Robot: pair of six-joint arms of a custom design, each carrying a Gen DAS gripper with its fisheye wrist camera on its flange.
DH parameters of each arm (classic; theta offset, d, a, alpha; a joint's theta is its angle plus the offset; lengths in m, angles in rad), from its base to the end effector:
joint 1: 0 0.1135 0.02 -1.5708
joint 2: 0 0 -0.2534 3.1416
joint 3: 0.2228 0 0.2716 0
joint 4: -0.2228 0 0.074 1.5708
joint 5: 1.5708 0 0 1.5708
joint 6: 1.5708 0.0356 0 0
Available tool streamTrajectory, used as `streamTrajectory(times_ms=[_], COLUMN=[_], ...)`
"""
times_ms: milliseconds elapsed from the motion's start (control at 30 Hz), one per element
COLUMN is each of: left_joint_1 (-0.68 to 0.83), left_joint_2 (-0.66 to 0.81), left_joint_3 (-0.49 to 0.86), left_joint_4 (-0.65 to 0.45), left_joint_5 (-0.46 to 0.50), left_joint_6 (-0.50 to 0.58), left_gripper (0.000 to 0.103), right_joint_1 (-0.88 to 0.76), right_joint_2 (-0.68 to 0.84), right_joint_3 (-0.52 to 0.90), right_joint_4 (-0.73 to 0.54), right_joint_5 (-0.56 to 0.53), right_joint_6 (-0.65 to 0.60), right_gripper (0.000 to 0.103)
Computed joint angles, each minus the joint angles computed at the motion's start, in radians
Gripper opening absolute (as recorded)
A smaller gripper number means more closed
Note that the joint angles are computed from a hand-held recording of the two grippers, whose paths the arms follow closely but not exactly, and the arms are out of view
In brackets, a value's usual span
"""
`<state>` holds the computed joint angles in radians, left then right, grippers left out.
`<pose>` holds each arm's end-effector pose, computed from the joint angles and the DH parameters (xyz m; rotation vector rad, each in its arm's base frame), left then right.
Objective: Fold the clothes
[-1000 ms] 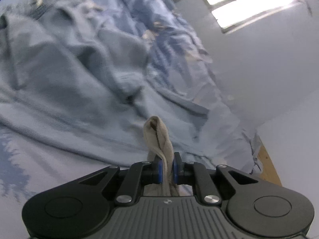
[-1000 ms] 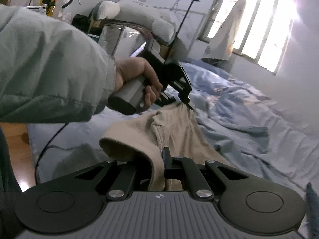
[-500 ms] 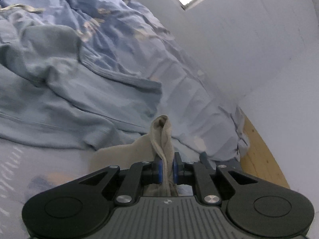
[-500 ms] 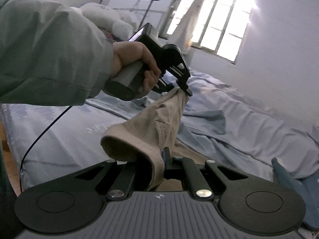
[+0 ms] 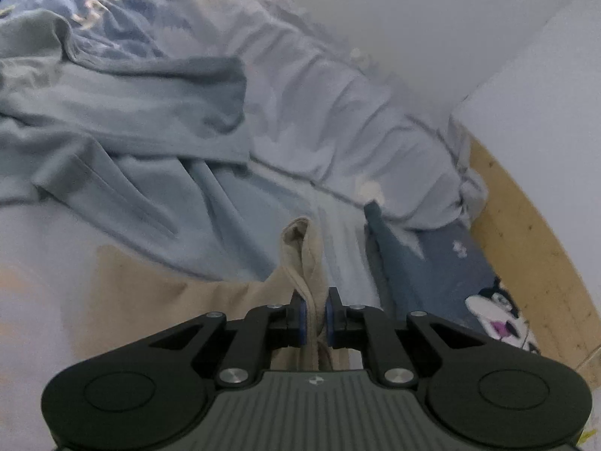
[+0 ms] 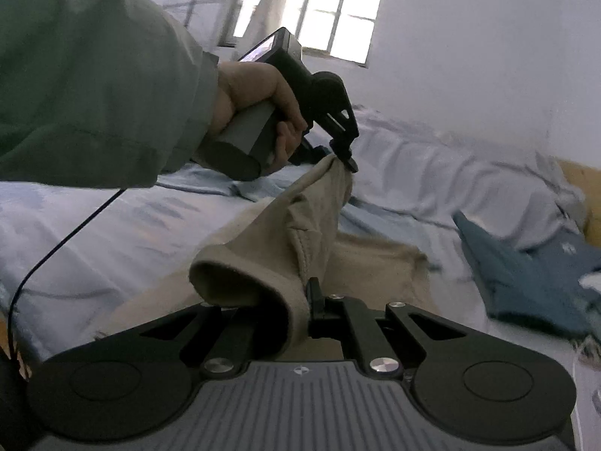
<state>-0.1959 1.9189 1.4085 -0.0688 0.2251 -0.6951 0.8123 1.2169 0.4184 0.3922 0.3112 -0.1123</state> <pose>0.4476 -0.0969 0.2152 -0.4183 2.1923 -0.7464 0.1861 0.1806 0.1607 -0.6892 1.8344 0.1528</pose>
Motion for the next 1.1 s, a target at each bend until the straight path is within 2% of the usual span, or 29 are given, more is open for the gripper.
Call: streamTrajectory(times_ms=[167, 300, 367, 500, 667, 733, 767, 833, 933, 1033, 1100], left_joint_1=[-0.084, -0.138, -0.161, -0.198, -0.24, -0.251, -0.255, -0.26, -0.26, -0.254, -0.246], left_joint_2=[0.092, 0.217, 0.286, 0.38, 0.493, 0.52, 0.529, 0.535, 0.529, 0.505, 0.48], left_joint_3=[0.121, 0.292, 0.375, 0.453, 0.608, 0.644, 0.654, 0.656, 0.633, 0.579, 0.534], left_joint_4=[-0.044, -0.142, -0.19, -0.2, -0.295, -0.306, -0.307, -0.294, -0.247, -0.181, -0.132], left_joint_5=[-0.063, -0.126, -0.163, -0.228, -0.303, -0.319, -0.324, -0.322, -0.304, -0.28, -0.259], left_joint_6=[-0.006, 0.0, -0.003, -0.038, -0.043, -0.047, -0.05, -0.053, -0.044, -0.051, -0.047], left_gripper=[0.006, 0.006, 0.007, 0.007, 0.009, 0.011, 0.013, 0.025, 0.033, 0.036, 0.046], right_joint_1=[-0.084, -0.199, -0.257, -0.312, -0.361, -0.382, -0.393, -0.432, -0.479, -0.504, -0.525], right_joint_2=[-0.079, -0.125, -0.071, -0.001, 0.091, 0.085, 0.075, 0.049, -0.042, -0.078, -0.08], right_joint_3=[-0.054, -0.086, -0.078, -0.079, -0.061, -0.061, -0.063, -0.057, -0.071, -0.072, -0.065], right_joint_4=[-0.022, -0.053, -0.028, 0.009, 0.031, 0.014, 0.002, -0.042, -0.115, -0.171, -0.199], right_joint_5=[-0.036, -0.112, -0.158, -0.193, -0.244, -0.264, -0.274, -0.307, -0.311, -0.256, -0.223], right_joint_6=[0.031, 0.063, 0.077, 0.092, 0.123, 0.138, 0.149, 0.177, 0.206, 0.214, 0.227], right_gripper=[0.002, 0.002, 0.002, 0.002, 0.002, 0.003, 0.006, 0.01, 0.017, 0.019, 0.019])
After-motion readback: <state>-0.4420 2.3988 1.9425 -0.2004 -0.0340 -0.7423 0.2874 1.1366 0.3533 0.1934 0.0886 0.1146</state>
